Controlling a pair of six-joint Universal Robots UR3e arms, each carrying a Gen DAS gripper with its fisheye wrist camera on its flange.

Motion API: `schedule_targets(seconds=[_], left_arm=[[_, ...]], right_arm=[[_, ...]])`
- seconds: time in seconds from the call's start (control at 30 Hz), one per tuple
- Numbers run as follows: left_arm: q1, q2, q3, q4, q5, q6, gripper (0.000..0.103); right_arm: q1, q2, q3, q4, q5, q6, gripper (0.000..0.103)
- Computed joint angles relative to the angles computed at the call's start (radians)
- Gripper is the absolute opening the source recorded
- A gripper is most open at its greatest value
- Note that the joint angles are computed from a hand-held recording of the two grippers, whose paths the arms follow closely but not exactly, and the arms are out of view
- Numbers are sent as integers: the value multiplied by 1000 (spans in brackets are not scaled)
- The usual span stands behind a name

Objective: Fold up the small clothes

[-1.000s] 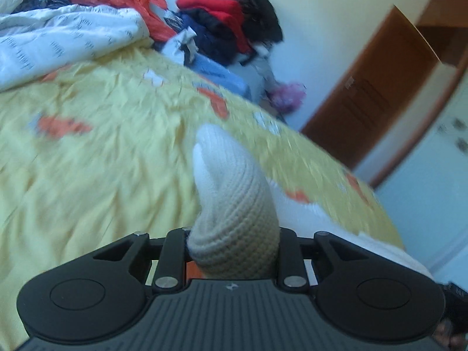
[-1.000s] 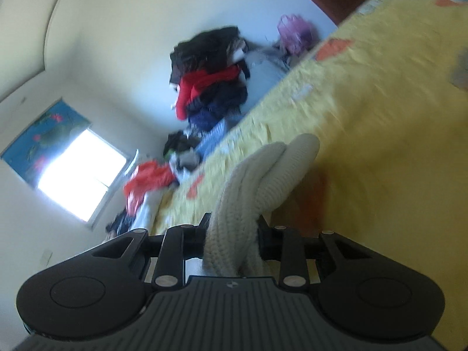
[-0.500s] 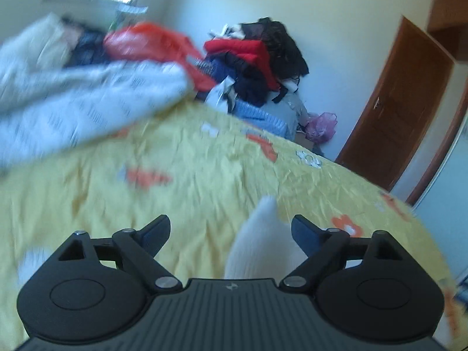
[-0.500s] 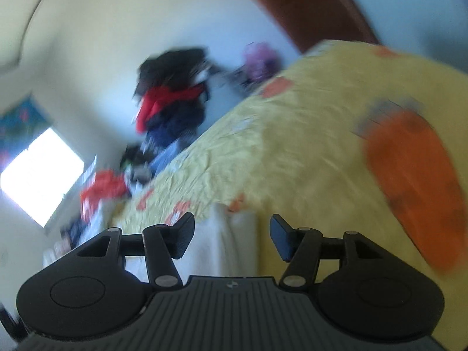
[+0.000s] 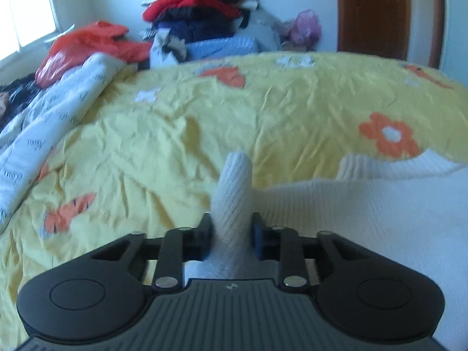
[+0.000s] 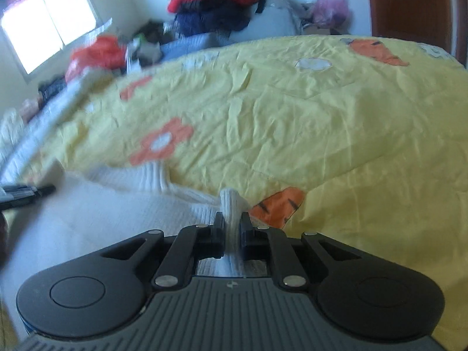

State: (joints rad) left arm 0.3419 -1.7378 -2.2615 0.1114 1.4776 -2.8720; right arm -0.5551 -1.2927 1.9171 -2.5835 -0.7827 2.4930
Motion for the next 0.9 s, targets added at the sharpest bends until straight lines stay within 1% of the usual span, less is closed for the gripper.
schedule_targets(seconds=[0.07, 0.1, 0.13, 0.2, 0.23, 0.27, 0.3, 0.33, 0.37, 0.43, 0.47, 0.5, 0.53, 0.57, 0.6, 0.63, 0.67, 0.77, 0.8, 0.83, 0.87, 0.9], left_arm=[[19, -4, -31, 92, -55, 2, 24], [28, 3, -56, 135, -76, 6, 24], [16, -22, -44, 153, -61, -2, 24], [-25, -106, 15, 127, 19, -7, 24], [-47, -167, 51, 137, 67, -6, 26], [-53, -199, 44, 192, 88, -15, 28], [-52, -188, 32, 204, 86, -19, 29], [-55, -148, 24, 179, 87, -23, 31], [-51, -116, -5, 196, 84, -22, 33], [-46, -35, -82, 255, 88, -10, 33], [-43, 5, -125, 303, 83, 0, 35], [-37, 31, -161, 359, 65, -1, 38], [-30, 46, -187, 406, 31, -8, 45], [-35, 53, -193, 421, 2, -16, 53], [-56, 40, -176, 413, -8, -18, 57], [-95, -1, -142, 409, 10, -14, 59], [-134, -51, -103, 403, 42, -11, 59], [-210, -196, 22, 312, 147, -9, 59], [-210, -248, 46, 300, 172, -9, 59], [-179, -268, 29, 327, 135, -25, 60], [-119, -245, 3, 323, 47, -53, 61], [-79, -227, 7, 277, -8, -76, 61]], right_arm=[[-44, -23, 28, -44, 44, 40, 11], [-59, -23, 34, -43, 47, 43, 11], [-58, -10, 32, -44, 25, 51, 11], [-25, 35, 29, -85, -43, 79, 12], [-14, 47, 50, -132, -51, 89, 12], [-11, 45, 85, -197, -48, 101, 19], [-3, 39, 97, -222, -62, 117, 27], [0, 17, 105, -228, -76, 133, 32], [-6, -10, 128, -256, -78, 151, 40], [-28, -90, 239, -433, -60, 184, 43], [-44, -147, 294, -479, -25, 183, 43], [-62, -192, 328, -479, 27, 180, 42], [-71, -228, 348, -443, 81, 167, 46], [-61, -257, 353, -371, 122, 127, 53], [-33, -257, 337, -306, 126, 91, 57], [12, -236, 318, -286, 98, 85, 63], [59, -191, 303, -323, 52, 108, 63], [173, -22, 233, -445, -169, 182, 64], [160, 36, 241, -515, -177, 165, 65], [115, 63, 261, -549, -101, 156, 66], [79, 66, 253, -506, -43, 173, 65], [55, 75, 247, -485, -7, 176, 66]])
